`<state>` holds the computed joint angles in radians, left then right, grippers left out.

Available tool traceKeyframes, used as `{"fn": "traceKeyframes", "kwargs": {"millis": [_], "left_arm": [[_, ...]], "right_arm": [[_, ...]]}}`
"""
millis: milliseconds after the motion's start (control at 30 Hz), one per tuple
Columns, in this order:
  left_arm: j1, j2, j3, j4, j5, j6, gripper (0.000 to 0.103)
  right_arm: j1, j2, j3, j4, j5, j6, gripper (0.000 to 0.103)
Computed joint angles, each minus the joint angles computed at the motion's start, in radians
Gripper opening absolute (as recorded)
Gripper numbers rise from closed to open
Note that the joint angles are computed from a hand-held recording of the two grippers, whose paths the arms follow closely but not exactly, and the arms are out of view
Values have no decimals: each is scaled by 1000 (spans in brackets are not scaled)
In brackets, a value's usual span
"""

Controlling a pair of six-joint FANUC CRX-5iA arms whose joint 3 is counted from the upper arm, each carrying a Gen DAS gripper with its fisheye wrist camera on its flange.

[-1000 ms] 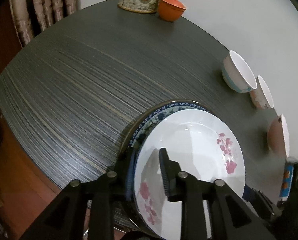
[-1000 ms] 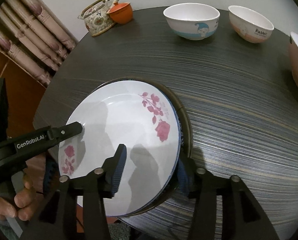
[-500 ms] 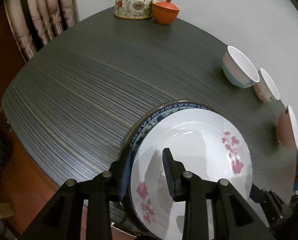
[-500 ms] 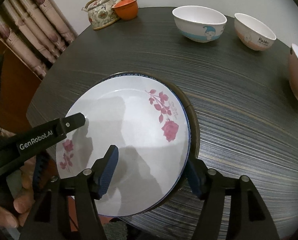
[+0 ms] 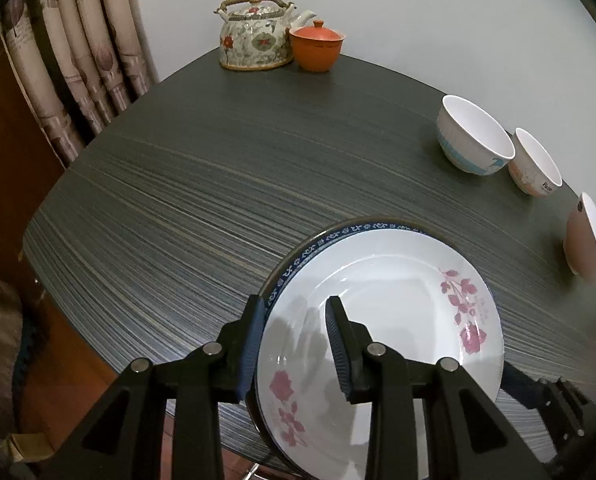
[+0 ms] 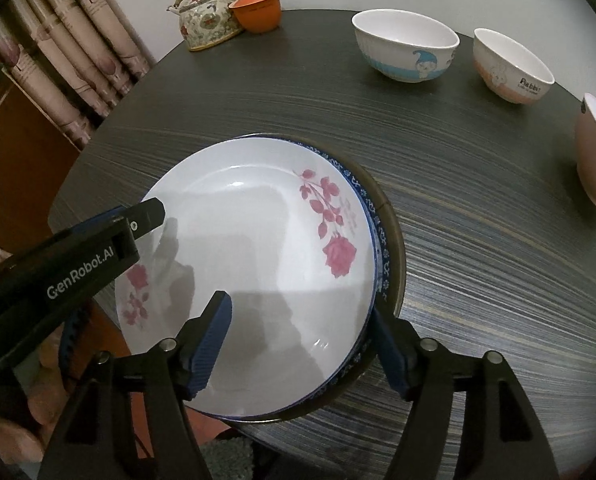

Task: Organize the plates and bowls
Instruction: 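Open both tools and withdraw them from the plate stack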

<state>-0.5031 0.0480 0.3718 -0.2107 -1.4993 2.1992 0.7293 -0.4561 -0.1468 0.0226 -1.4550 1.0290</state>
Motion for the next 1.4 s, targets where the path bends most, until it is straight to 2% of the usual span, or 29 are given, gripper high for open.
{"fn": "traceKeyframes", "kwargs": {"millis": [300,533,633,733,967,1167,1400], "left_arm": [[-72,21,66,-120,-30,-14,36],[-79,18,69,-123,-17,-33,36],[-86,18,69,-127,-16,-29,42],[-100,21,75,-142,-22,-32,42],[-116,25,84,-165,-30,-36,42],[-139,29,100,-221,-58,-13,42],[-150,48,143,-262,-128,6,46]], "right_arm": [[-8,-50,-13,20,36,-17,71],[-6,-124,-52,69,61,-83,71],[-9,-159,-77,103,67,-109,73],[-12,-191,-99,130,72,-133,73],[29,-276,-175,237,69,-262,73],[-3,-300,-172,216,28,-244,73],[-124,-302,-138,142,11,-152,73]]}}
